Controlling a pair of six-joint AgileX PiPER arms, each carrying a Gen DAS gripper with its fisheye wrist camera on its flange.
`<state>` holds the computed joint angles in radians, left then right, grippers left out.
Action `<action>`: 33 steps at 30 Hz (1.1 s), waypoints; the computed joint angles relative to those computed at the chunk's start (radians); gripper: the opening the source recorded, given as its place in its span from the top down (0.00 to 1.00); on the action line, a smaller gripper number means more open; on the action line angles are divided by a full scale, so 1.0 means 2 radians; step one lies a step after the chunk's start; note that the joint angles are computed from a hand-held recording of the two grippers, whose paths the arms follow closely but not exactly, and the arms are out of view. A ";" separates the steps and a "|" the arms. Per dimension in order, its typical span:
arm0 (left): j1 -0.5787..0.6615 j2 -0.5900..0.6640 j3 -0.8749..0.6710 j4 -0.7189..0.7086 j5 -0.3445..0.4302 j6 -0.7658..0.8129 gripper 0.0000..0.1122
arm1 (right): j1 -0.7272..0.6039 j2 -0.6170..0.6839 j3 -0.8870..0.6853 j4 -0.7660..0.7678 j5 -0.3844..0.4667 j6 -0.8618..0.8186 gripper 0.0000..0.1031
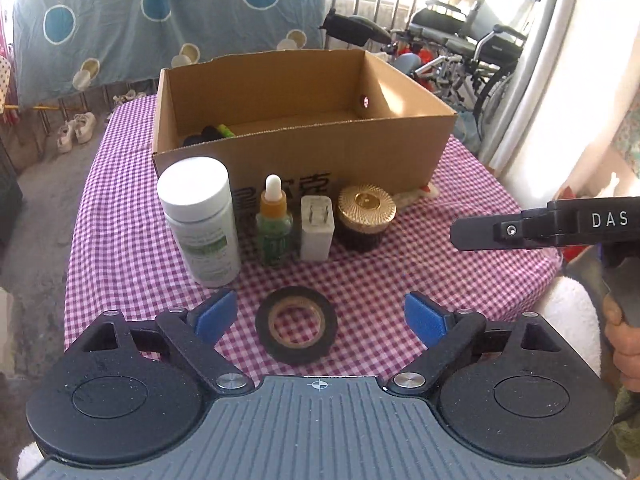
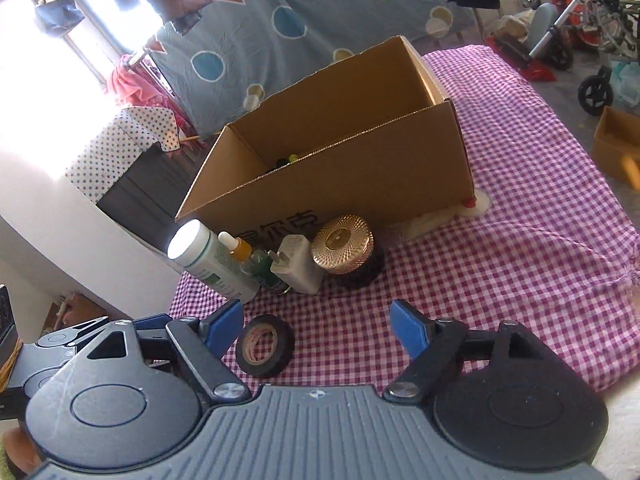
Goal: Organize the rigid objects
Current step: 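Reach the right gripper to the black tape roll and grasp its rim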
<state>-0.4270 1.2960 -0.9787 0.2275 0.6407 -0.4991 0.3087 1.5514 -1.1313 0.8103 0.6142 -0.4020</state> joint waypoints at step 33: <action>-0.044 0.071 0.052 0.117 -0.055 -0.074 0.37 | 0.083 0.143 -0.081 0.001 0.002 -0.012 0.67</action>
<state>-0.5151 1.4378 -0.8752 0.4607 0.5308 -0.6471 0.4748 1.8373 -1.2941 0.8127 0.6176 -0.4261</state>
